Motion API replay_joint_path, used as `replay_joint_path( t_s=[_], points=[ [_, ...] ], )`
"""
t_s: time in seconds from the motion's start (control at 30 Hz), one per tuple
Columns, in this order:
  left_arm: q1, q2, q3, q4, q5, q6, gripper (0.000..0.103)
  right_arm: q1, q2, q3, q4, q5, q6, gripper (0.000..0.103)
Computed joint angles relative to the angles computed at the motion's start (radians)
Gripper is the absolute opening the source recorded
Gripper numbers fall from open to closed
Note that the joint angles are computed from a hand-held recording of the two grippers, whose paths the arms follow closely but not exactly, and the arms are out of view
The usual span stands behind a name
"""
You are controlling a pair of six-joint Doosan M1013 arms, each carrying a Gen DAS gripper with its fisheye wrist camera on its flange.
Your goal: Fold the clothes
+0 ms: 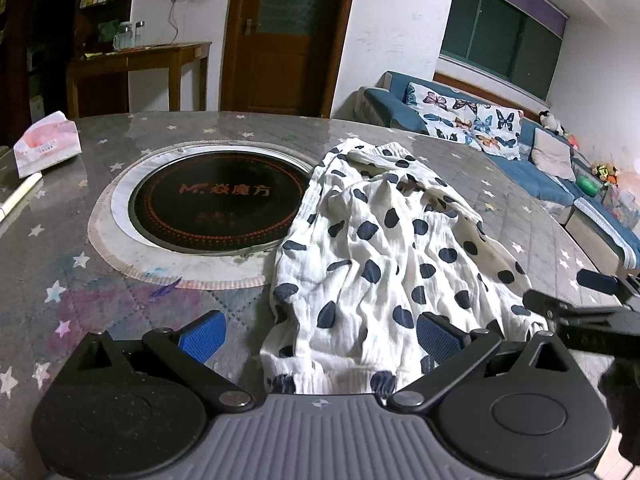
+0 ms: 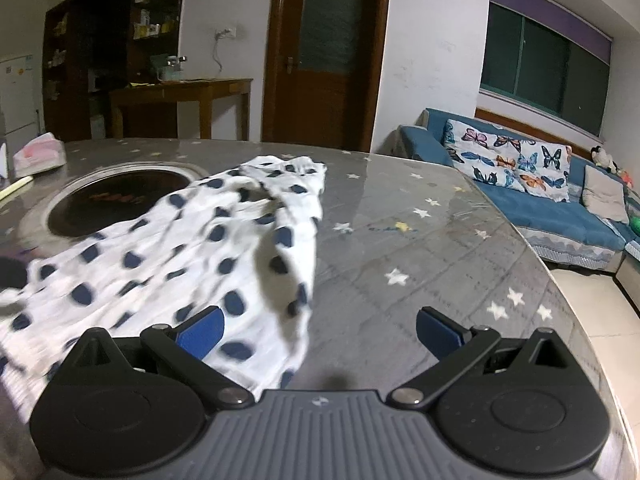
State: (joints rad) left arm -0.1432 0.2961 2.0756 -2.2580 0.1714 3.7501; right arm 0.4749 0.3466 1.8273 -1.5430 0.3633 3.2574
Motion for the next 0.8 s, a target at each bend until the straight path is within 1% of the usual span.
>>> replay_joint_path(
  t_s=[0.03,0.07,0.1,0.13,0.17,0.2,0.23,0.27,0.3,0.37,0.47,0.6,0.67,0.73,0.8],
  points=[
    [-0.001,0.001,0.002,-0.054,0.004,0.057,0.103,-0.003,-0.003,0.006,-0.026,-0.007,0.03,0.103],
    [0.0,0.001,0.003,-0.069,0.007,0.073,0.103,-0.006,-0.006,0.012,-0.059,-0.016,0.067,0.103],
    [0.0,0.001,0.003,-0.053,0.006,0.055,0.103,-0.009,-0.009,0.019,-0.093,-0.024,0.106,0.103],
    [0.001,0.002,0.002,-0.032,0.005,0.032,0.103,-0.002,-0.016,0.036,-0.165,-0.012,0.169,0.103],
    [0.002,0.0,0.006,-0.037,0.006,0.038,0.103,0.013,-0.024,0.052,-0.202,0.002,0.204,0.103],
    [0.002,-0.002,0.015,-0.07,0.011,0.073,0.103,0.03,-0.032,0.064,-0.207,0.015,0.21,0.103],
    [0.002,-0.006,0.024,-0.106,0.016,0.115,0.103,0.037,-0.033,0.062,-0.16,0.002,0.171,0.103],
    [0.0,-0.013,0.033,-0.147,0.014,0.166,0.103,0.045,-0.038,0.069,-0.151,-0.004,0.179,0.103],
    [-0.003,-0.017,0.038,-0.155,0.006,0.179,0.103,0.046,-0.043,0.074,-0.125,-0.017,0.165,0.103],
    [-0.005,-0.021,0.042,-0.116,-0.007,0.139,0.103,0.046,-0.053,0.078,-0.048,-0.046,0.106,0.103],
    [-0.005,-0.024,0.047,-0.09,-0.022,0.129,0.103,0.054,-0.066,0.09,-0.018,-0.065,0.099,0.103],
    [-0.006,-0.032,0.058,-0.094,-0.022,0.137,0.103,0.053,-0.068,0.09,0.023,-0.09,0.075,0.103],
    [-0.01,-0.035,0.063,-0.128,-0.022,0.174,0.103,0.06,-0.068,0.09,0.039,-0.083,0.065,0.103],
    [-0.013,-0.038,0.069,-0.199,-0.024,0.246,0.103,0.064,-0.069,0.089,0.057,-0.08,0.049,0.103],
    [-0.014,-0.039,0.072,-0.198,-0.025,0.241,0.103,0.065,-0.071,0.088,0.099,-0.081,0.007,0.103]
  ],
)
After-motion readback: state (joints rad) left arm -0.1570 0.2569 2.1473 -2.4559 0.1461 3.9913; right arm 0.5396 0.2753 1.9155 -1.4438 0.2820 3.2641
